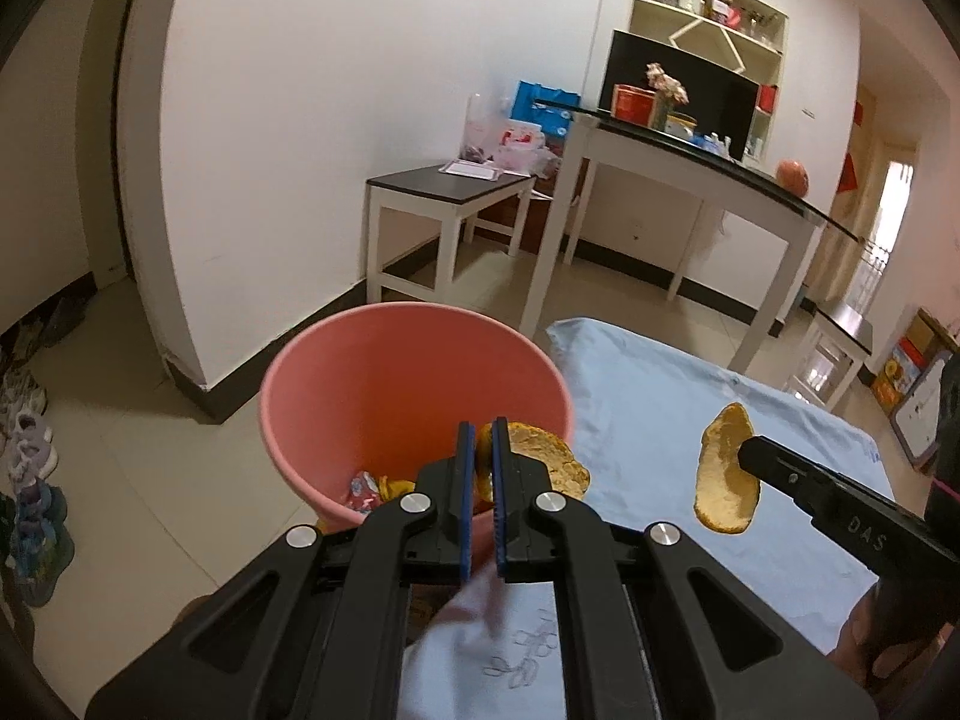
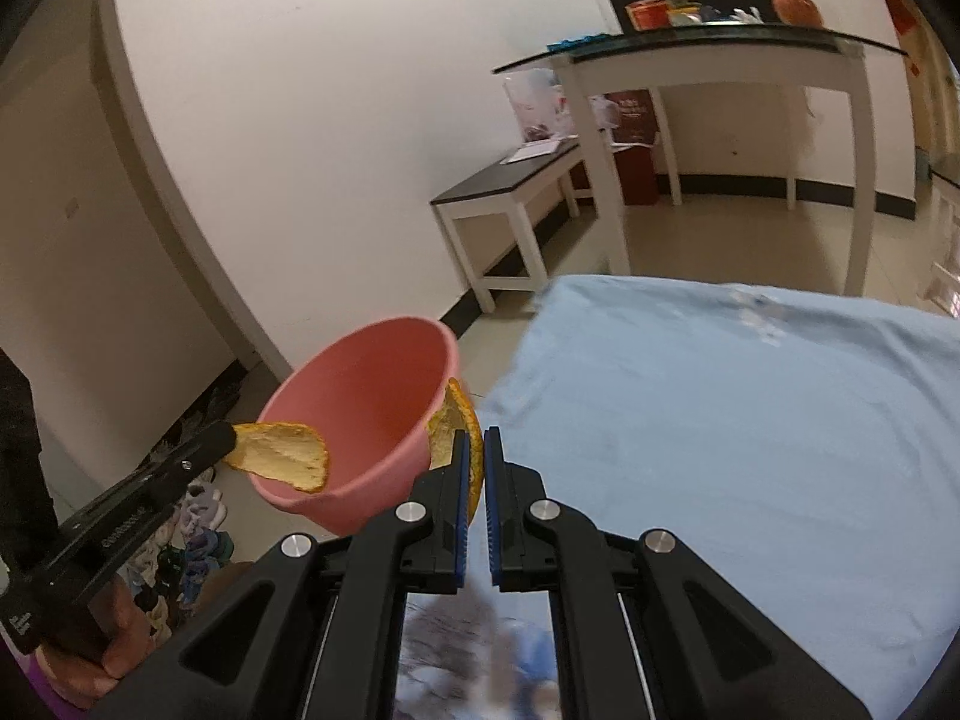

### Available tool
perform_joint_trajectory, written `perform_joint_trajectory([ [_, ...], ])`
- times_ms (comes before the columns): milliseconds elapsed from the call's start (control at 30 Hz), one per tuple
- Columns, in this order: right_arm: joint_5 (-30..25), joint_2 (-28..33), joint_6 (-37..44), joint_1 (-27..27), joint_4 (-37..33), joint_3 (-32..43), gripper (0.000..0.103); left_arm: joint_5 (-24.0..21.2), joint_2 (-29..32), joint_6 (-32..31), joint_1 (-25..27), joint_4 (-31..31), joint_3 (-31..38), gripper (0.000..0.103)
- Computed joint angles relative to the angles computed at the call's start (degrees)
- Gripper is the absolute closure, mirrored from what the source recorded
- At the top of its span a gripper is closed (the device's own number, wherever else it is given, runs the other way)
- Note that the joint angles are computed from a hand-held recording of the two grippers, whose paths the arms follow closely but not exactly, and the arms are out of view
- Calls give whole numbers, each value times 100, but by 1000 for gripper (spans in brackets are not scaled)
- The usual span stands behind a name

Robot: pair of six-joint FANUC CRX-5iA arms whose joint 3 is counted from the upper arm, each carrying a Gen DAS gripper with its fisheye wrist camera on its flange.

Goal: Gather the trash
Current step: 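Carry both orange peels over the pink bucket and open both grippers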

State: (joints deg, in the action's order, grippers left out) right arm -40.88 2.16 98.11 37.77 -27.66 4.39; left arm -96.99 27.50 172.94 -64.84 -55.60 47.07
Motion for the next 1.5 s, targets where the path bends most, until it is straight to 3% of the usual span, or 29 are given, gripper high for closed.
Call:
perform_joint_trajectory([
  [600,132,435,-723,1109,1021,458,98,-69,-714,675,190,-23,-1089,98],
  [1500,149,1072,-1285,1433,1755,742,98,315,-1053,930,573,315,-1816,98],
])
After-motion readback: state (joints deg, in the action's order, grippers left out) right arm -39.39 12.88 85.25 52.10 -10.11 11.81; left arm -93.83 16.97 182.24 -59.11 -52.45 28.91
